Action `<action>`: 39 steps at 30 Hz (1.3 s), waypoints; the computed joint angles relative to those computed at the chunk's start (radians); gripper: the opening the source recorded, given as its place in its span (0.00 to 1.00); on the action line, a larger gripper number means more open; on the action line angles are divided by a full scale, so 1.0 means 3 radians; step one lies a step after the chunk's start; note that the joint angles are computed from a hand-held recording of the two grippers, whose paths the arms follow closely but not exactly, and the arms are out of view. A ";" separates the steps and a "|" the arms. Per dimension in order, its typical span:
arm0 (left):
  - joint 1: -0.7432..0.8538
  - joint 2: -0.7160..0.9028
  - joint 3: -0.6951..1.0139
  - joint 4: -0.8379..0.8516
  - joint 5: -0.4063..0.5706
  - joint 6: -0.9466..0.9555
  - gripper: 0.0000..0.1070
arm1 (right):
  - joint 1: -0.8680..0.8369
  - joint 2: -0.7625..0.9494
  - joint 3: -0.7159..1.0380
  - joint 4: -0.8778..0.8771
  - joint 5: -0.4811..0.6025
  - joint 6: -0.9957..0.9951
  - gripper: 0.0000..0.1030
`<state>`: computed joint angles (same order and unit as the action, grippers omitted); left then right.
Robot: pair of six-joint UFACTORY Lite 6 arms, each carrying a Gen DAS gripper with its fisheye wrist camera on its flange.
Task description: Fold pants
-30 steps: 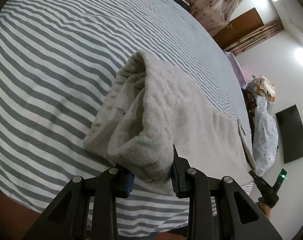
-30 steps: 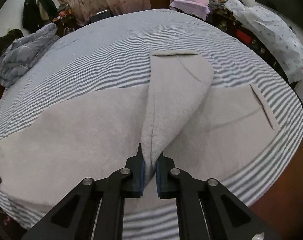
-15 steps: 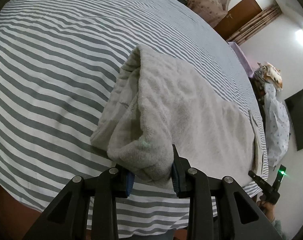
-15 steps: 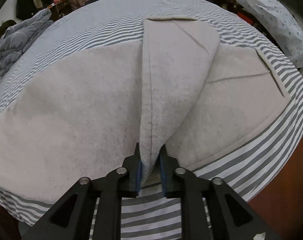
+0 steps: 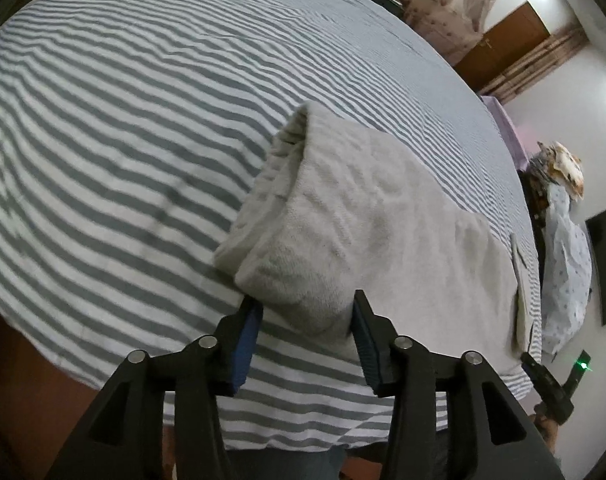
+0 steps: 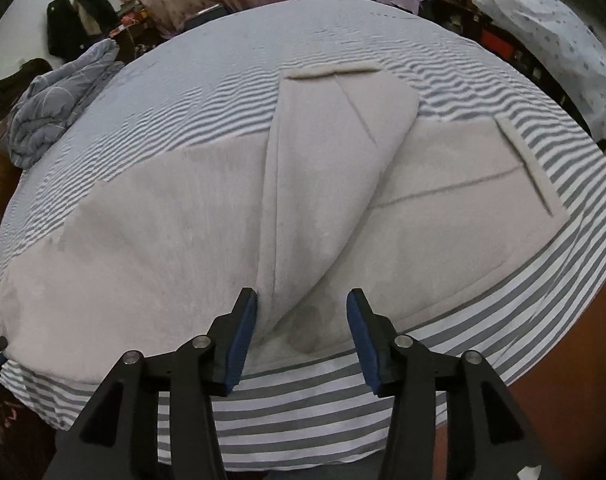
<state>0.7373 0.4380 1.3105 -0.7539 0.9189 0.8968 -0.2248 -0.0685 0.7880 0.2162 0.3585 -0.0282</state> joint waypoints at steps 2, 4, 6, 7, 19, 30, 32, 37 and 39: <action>0.0026 -0.0098 -0.0104 -0.0007 -0.0046 -0.0003 0.44 | -0.0092 -0.0018 0.0064 0.0008 0.0062 -0.0076 0.43; 0.0032 -0.0273 -0.0250 -0.0024 -0.0132 0.0035 0.44 | -0.0171 -0.0046 0.0107 0.0092 0.0108 -0.0229 0.43; 0.0032 -0.0529 -0.0447 -0.0038 -0.0254 0.0107 0.44 | -0.0262 0.0005 0.0230 0.0153 0.0182 -0.0362 0.43; 0.0046 -0.0699 -0.0580 -0.0116 -0.0296 0.0225 0.44 | -0.0279 0.0050 0.0281 0.0196 0.0198 -0.0424 0.43; -0.1545 -0.2300 -0.2028 -0.0445 -0.0961 0.0518 0.45 | -0.0279 0.1459 0.2396 -0.0166 0.0997 -0.0544 0.43; -0.3287 -0.1164 -0.1522 -0.1495 -0.0639 0.0031 0.45 | -0.0099 0.2893 0.4309 -0.0410 0.1845 -0.0400 0.43; -0.3419 -0.0988 -0.1402 -0.1729 -0.0551 -0.0011 0.45 | -0.0069 0.3013 0.4483 -0.0470 0.1901 -0.0419 0.43; -0.3587 -0.0558 -0.1158 -0.2253 -0.0174 -0.0058 0.45 | -0.0086 0.3416 0.5130 -0.0462 0.2133 -0.0515 0.43; -0.3580 -0.0422 -0.1099 -0.2353 -0.0028 -0.0157 0.44 | -0.0102 0.3597 0.5414 -0.0446 0.2247 -0.0563 0.43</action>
<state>-0.3369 0.3115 0.9809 -1.4599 0.9104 0.8499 -0.2553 1.0107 2.4123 0.0825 1.0326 -0.1971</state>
